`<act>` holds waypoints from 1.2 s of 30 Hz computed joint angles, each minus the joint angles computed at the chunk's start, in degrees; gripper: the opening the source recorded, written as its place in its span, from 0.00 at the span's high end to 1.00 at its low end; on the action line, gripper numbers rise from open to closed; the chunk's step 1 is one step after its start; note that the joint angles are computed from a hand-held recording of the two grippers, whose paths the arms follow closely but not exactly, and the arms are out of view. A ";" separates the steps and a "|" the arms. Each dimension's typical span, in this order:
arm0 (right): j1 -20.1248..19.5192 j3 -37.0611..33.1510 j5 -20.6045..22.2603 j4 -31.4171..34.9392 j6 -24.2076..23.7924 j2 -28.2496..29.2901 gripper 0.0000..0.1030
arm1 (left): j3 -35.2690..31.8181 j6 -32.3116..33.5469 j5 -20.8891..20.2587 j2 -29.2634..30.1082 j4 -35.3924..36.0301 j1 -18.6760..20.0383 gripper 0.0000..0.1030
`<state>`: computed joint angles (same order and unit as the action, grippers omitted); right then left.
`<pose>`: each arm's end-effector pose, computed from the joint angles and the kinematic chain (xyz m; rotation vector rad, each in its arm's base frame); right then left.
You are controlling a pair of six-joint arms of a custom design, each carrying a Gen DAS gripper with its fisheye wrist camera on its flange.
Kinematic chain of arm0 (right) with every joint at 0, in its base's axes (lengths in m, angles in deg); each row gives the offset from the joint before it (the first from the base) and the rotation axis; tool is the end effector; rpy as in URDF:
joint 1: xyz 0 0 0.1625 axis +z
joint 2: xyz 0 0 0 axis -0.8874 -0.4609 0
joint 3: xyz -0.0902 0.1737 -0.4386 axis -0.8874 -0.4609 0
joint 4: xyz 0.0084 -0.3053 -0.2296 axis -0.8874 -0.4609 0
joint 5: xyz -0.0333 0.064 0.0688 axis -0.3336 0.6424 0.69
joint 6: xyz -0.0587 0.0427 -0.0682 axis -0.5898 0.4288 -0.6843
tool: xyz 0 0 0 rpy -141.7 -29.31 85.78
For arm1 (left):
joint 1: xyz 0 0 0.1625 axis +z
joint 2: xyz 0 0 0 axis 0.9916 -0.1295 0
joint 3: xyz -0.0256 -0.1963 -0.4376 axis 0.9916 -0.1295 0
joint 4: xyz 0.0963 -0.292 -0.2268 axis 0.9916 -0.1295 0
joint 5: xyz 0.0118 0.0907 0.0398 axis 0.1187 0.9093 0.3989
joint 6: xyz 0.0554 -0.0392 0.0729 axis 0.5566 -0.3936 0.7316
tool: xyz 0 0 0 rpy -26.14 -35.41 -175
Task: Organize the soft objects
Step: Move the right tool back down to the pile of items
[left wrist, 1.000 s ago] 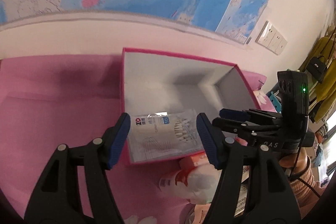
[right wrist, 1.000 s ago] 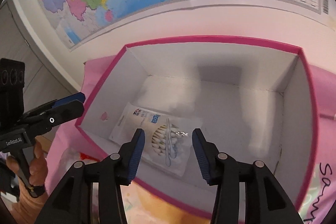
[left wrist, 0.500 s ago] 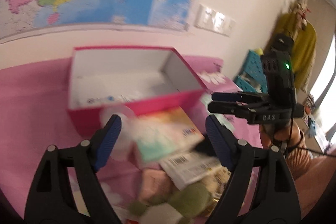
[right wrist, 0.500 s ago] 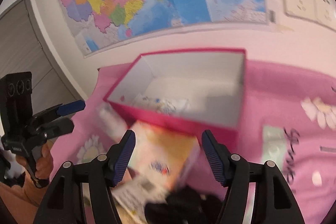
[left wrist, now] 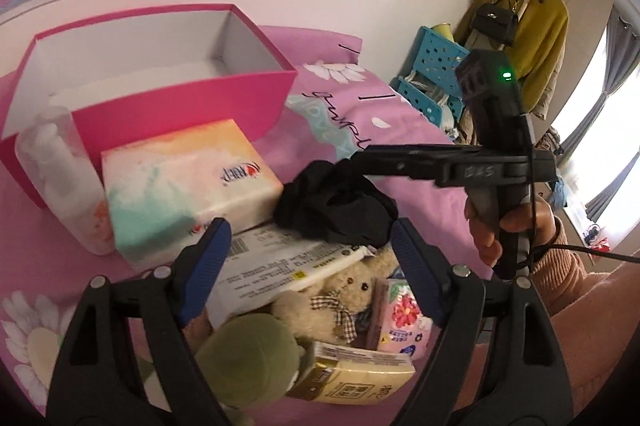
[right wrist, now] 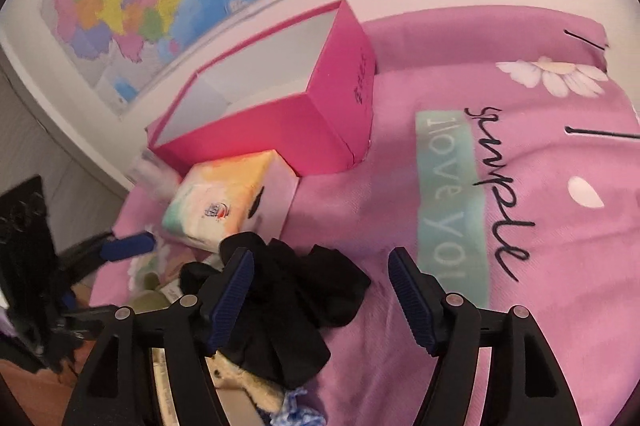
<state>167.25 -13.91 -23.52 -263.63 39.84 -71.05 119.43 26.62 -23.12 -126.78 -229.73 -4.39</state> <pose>0.3294 -0.7615 -0.1196 0.8675 -2.7857 0.8348 0.0161 -0.6903 0.3682 0.7147 2.6485 -0.7919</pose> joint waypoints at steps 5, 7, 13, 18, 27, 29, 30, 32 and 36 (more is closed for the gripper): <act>-0.17 8.05 6.19 -3.75 -4.20 -3.28 0.31 | 1.48 -0.43 2.37 -1.13 -0.06 0.57 0.20; 0.18 10.43 7.52 -3.45 -6.92 -4.17 0.37 | 1.49 -1.40 3.70 -1.40 0.68 0.99 0.20; 1.20 11.60 10.69 2.69 -12.44 -4.26 0.49 | 0.01 -3.49 3.13 -1.36 4.66 2.52 0.20; 1.59 5.91 7.33 6.69 -8.65 -1.34 0.51 | -1.33 -3.62 2.69 -0.87 8.67 2.99 0.20; 0.51 2.48 4.42 8.77 -1.78 -0.30 0.48 | -5.16 -5.36 -0.89 0.17 16.49 4.21 0.20; 0.53 1.26 5.63 11.56 -2.02 0.16 0.48 | -6.40 -6.13 -2.43 0.50 18.06 4.60 0.20; 0.71 0.45 5.25 12.05 -1.80 0.63 0.47 | -7.29 -6.86 -3.56 0.72 19.29 4.93 0.20; 0.75 -0.38 4.70 11.95 -1.59 1.18 0.47 | -8.34 -8.07 -4.96 0.98 20.26 5.41 0.21; 0.44 -0.48 5.45 12.36 -1.25 1.17 0.49 | -8.05 -8.76 -5.09 0.69 19.51 5.46 0.27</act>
<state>167.68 -14.39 -18.07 -251.27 38.59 -69.88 111.38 17.85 -28.21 -126.09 -210.23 1.07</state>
